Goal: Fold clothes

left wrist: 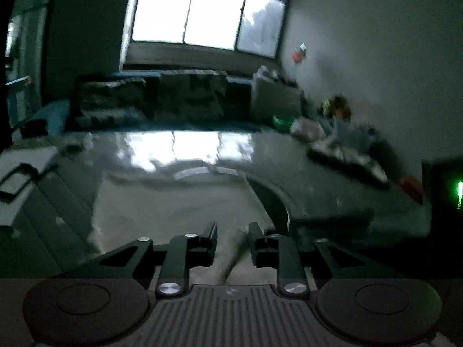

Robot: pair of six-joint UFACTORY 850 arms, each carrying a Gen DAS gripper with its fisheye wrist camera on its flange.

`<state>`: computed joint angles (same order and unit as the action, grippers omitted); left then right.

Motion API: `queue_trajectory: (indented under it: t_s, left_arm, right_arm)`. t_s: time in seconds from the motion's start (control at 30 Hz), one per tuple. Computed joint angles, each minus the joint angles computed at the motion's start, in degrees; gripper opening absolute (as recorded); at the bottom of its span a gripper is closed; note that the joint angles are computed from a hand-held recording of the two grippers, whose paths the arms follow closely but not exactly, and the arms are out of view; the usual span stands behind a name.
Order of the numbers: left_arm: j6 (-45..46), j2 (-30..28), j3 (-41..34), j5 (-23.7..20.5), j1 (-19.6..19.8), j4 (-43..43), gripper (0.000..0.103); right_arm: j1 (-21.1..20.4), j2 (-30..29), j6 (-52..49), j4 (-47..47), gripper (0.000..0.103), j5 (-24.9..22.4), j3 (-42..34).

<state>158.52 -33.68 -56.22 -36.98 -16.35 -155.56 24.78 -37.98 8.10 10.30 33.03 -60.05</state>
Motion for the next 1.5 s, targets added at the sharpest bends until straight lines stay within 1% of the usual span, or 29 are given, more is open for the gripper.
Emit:
queue_trajectory:
  t_s: [0.03, 0.1, 0.17, 0.2, 0.27, 0.37, 0.4, 0.5, 0.57, 0.7, 0.73, 0.77, 0.8, 0.9, 1.03, 1.13, 1.17, 1.2, 1.27, 1.33, 1.47, 1.5]
  left_arm:
    - [-0.1, -0.2, 0.1, 0.4, 0.2, 1.3, 0.028]
    - [1.3, 0.3, 1.3, 0.2, 1.1, 1.0, 0.031]
    - [2.8, 0.8, 2.5, -0.1, 2.1, 0.6, 0.041]
    - [4.4, 0.9, 2.8, 0.4, 2.8, -1.8, 0.047]
    - [7.8, 0.8, 3.2, 1.3, 4.1, -6.9, 0.048]
    - [10.3, -0.5, 1.9, 5.1, 6.2, -13.4, 0.048]
    - [9.7, -1.1, 1.2, 6.6, 6.9, -14.0, 0.048]
    - [4.7, -2.6, -0.8, 9.2, 8.7, -10.4, 0.048]
    - [0.9, -3.7, -2.1, 10.0, 9.3, -6.8, 0.048]
    - [-5.2, -6.1, -5.3, 11.5, 9.5, 0.0, 0.047]
    - [-7.0, -6.7, -5.9, 11.7, 9.6, 2.0, 0.044]
    - [-8.5, -6.9, -6.3, 12.3, 9.8, 3.3, 0.037]
    - [-9.8, -7.3, -6.6, 12.6, 9.8, 4.2, 0.019]
    - [-8.6, -7.0, -5.5, 10.9, 9.7, 2.1, 0.007]
    - [-4.1, -5.1, -2.6, 9.0, 9.6, -6.6, 0.006]
    - [0.0, -5.3, -3.1, 11.4, 9.1, -10.5, 0.007]
    - [3.1, -5.2, -3.2, 11.9, 8.7, -13.9, 0.007]
    - [4.0, -4.9, -3.2, 11.8, 8.7, -15.0, 0.008]
    - [1.0, -4.0, -2.8, 10.5, 9.1, -12.7, 0.008]
    - [-0.3, -3.2, -2.2, 7.4, 9.2, -10.1, 0.008]
    - [-4.2, -4.9, -4.4, 5.4, 8.8, -0.1, 0.008]
    - [-5.9, -6.0, -5.6, 6.2, 8.8, 2.4, 0.008]
  right_arm:
    - [-0.3, 0.0, 0.1, 0.3, 0.041, 0.2, 0.1]
    - [-0.5, 0.1, 0.1, 0.6, 0.041, 0.5, 0.5]
    - [-0.5, 0.3, 0.2, 0.5, 0.041, 0.7, 0.9]
    - [-0.5, 0.3, 0.7, -0.2, 0.041, 0.7, 1.0]
    - [-0.3, 0.2, 1.4, -1.7, 0.041, 0.3, 0.9]
    - [0.3, -0.6, 2.3, -4.3, 0.042, -1.2, -0.1]
    - [0.6, -1.0, 2.4, -5.0, 0.042, -1.8, -0.5]
    - [1.5, -1.8, 2.1, -5.4, 0.042, -3.0, -1.6]
    - [1.8, -2.3, 2.4, -5.9, 0.045, -3.8, -2.3]
    - [2.4, -2.9, 2.2, -6.3, 0.045, -5.1, -3.2]
    - [2.4, -2.9, 2.2, -6.5, 0.045, -5.3, -3.3]
    - [2.5, -3.0, 2.2, -6.8, 0.045, -5.5, -3.4]
    - [2.6, -3.0, 2.1, -7.1, 0.046, -5.6, -3.5]
    - [2.8, -3.1, 0.9, -6.9, 0.050, -5.9, -3.6]
    - [2.8, -3.6, 0.3, -7.0, 0.051, -6.7, -3.9]
    - [2.7, -4.0, 0.7, -7.6, 0.051, -7.1, -4.1]
    - [2.7, -4.0, 0.7, -7.8, 0.052, -7.0, -4.1]
    - [2.8, -4.0, 0.3, -7.7, 0.052, -6.9, -4.1]
    - [2.7, -3.7, 0.1, -7.7, 0.052, -6.7, -3.9]
    - [2.7, -3.6, 0.2, -7.7, 0.052, -6.3, -3.8]
    - [2.5, -3.8, 0.4, -7.9, 0.052, -6.0, -4.1]
    - [2.5, -3.9, 0.6, -8.1, 0.052, -6.0, -4.3]
